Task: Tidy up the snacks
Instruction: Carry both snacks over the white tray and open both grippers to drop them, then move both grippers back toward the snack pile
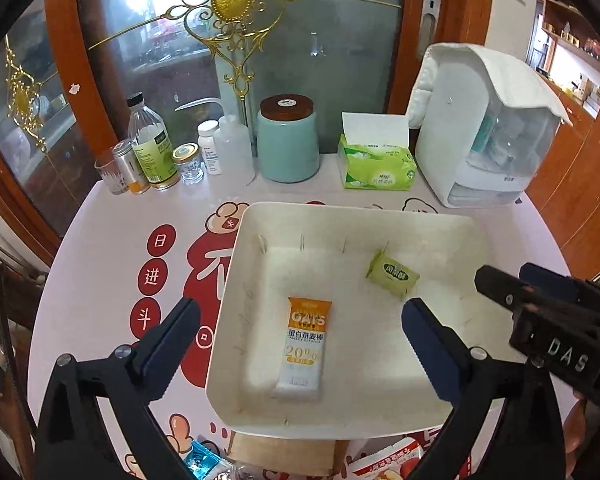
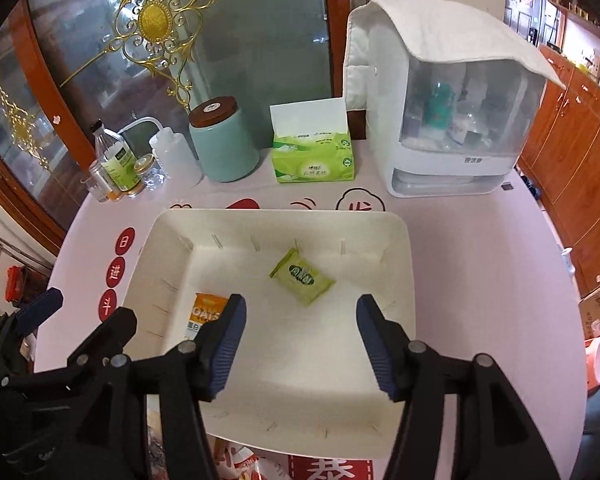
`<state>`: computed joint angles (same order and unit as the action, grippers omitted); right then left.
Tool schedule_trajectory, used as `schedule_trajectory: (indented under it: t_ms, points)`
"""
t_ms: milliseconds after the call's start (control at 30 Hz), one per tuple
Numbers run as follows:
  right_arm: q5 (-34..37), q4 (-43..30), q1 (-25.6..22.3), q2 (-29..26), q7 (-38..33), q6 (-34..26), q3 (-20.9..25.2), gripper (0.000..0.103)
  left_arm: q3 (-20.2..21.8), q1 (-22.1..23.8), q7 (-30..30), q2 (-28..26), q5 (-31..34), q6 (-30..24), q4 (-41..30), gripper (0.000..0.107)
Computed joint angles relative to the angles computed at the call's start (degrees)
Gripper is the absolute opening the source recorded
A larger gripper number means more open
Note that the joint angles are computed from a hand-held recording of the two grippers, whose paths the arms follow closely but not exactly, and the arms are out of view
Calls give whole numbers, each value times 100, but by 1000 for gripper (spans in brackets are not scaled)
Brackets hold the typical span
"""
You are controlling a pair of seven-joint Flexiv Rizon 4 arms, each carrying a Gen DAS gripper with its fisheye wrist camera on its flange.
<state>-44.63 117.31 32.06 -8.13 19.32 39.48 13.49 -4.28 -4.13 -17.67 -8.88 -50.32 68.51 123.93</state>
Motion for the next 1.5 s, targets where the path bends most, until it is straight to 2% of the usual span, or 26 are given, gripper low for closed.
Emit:
schedule_trajectory:
  t_ms: [133, 267, 400, 500, 633, 933, 1033, 1233, 1500]
  points:
    - [-246, 172, -17, 66, 480, 150, -22, 58, 10, -1, 137, 84, -143, -82, 84, 100]
    - [-305, 194, 21, 72, 650, -42, 25, 58, 105, 16, 67, 178, -136, -343, 126, 100]
    - [-400, 155, 109, 59, 668, -305, 73, 58, 161, -12, 90, 267, -216, -295, 230, 100]
    - [-395, 131, 155, 64, 642, -390, 108, 58, 199, -50, 86, 339, -193, -61, 340, 100]
    - [-414, 104, 254, 90, 664, -468, 174, 58, 221, -111, 342, 485, -375, 273, 532, 100]
    - [-227, -39, 520, 185, 776, -788, 342, 58, 490, -225, 797, 1055, -568, 119, 853, 100]
    - [-239, -66, 600, 272, 920, -933, 405, 58, 590, -313, 1087, 1282, -816, 124, 984, 100]
    - [-296, -224, 876, 382, 985, -1515, 611, 58, 992, -226, 1162, 1905, -616, -684, 1187, 100]
    - [-388, -142, 1178, 564, 1372, -1631, 875, 61, 1480, -14, 1392, 2799, -372, -1505, 1592, 100]
